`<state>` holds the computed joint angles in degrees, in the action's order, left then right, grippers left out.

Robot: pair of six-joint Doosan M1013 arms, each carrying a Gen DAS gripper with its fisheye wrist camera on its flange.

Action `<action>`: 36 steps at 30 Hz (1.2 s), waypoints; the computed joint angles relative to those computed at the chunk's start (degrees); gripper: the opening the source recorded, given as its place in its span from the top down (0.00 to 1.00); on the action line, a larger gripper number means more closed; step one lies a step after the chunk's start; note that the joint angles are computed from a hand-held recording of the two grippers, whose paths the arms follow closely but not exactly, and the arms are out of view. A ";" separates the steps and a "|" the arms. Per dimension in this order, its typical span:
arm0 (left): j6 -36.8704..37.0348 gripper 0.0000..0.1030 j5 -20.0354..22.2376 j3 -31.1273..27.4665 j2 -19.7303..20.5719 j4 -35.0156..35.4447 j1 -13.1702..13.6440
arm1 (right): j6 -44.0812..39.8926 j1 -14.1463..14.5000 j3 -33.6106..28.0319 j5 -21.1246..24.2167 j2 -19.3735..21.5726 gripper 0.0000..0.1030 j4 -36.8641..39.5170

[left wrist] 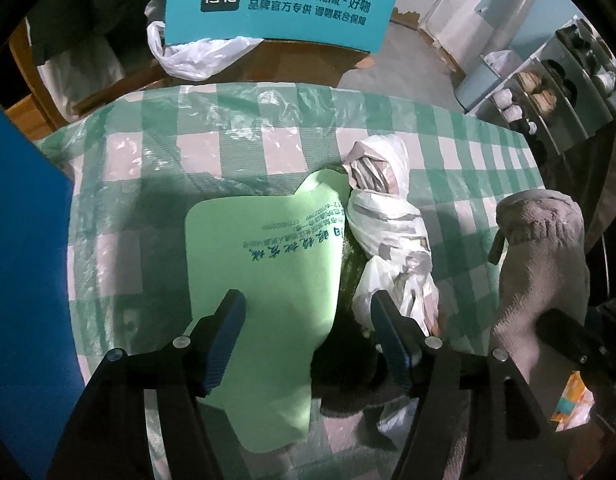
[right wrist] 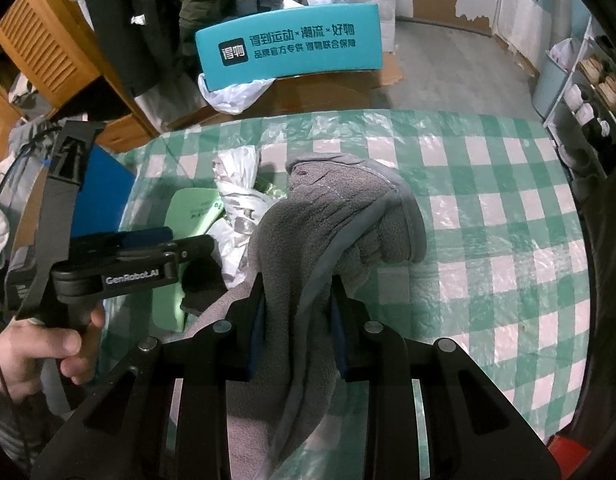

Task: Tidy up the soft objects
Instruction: 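Close the right gripper on the grey glove while the left gripper grasps the green cloth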

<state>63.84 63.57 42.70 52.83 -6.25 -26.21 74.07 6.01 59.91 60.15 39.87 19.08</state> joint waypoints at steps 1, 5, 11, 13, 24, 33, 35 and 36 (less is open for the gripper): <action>0.04 0.35 0.02 -0.06 0.07 0.16 -0.03 | -0.06 -0.07 -0.07 0.13 0.08 0.75 0.16; 0.33 0.48 -0.33 -0.28 0.44 -0.73 0.07 | -0.21 -0.44 -0.34 0.81 0.41 0.75 0.79; -1.14 0.78 -1.05 1.31 -0.03 -2.39 0.69 | 0.05 -0.82 -0.80 1.69 0.77 0.74 1.62; -1.14 0.80 -1.65 2.21 -0.49 -3.77 1.02 | -0.27 -0.80 -0.75 1.68 0.71 0.74 1.69; 0.44 0.89 -4.72 5.83 -3.36 -5.13 1.20 | -0.71 -0.29 -0.38 1.37 0.28 0.74 1.00; 1.19 0.89 -5.75 7.94 -5.22 -4.73 1.24 | -0.79 0.20 -0.30 1.02 0.06 0.75 -0.03; 0.89 0.89 -7.28 9.26 -6.01 -5.45 1.41 | -0.95 0.33 -0.19 0.94 -0.04 0.75 -0.23; 1.23 0.89 -7.84 9.75 -6.33 -6.14 1.52 | -1.01 0.38 -0.15 0.94 -0.08 0.74 -0.31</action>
